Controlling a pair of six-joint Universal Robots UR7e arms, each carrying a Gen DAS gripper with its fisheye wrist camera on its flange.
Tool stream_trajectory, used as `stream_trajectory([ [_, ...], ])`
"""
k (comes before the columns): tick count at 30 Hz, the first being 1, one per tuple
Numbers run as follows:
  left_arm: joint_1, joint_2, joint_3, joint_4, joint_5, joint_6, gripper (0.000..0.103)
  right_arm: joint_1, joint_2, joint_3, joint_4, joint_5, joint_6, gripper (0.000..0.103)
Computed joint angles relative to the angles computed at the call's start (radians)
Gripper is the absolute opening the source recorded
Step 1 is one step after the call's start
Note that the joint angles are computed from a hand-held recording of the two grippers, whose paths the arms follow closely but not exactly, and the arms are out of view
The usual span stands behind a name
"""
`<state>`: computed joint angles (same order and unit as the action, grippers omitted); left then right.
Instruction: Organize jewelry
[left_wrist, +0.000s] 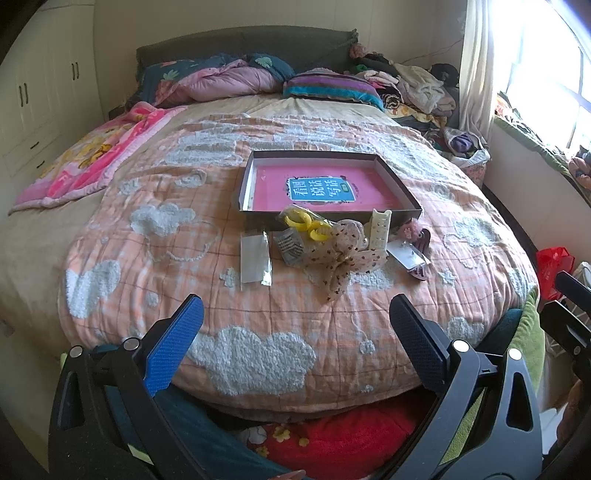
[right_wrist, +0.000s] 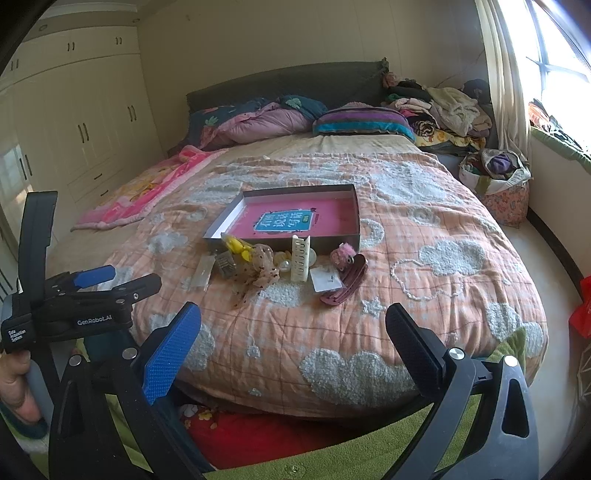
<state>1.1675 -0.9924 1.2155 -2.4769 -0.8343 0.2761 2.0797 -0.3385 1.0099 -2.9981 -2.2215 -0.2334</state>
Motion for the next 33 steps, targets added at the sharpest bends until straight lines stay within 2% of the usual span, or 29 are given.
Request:
stream_trajectory([
  [20, 0.003, 0.009, -0.018, -0.022, 0.002, 0.028, 0.094, -0.010, -0.008, 0.004, -0.014, 0.034, -0.018, 0.099],
  [33, 0.034, 0.071, -0.142, -0.011, 0.020, 0.019, 0.094, -0.036, 0.051, -0.153, 0.088, 0.079, -0.039, 0.099],
])
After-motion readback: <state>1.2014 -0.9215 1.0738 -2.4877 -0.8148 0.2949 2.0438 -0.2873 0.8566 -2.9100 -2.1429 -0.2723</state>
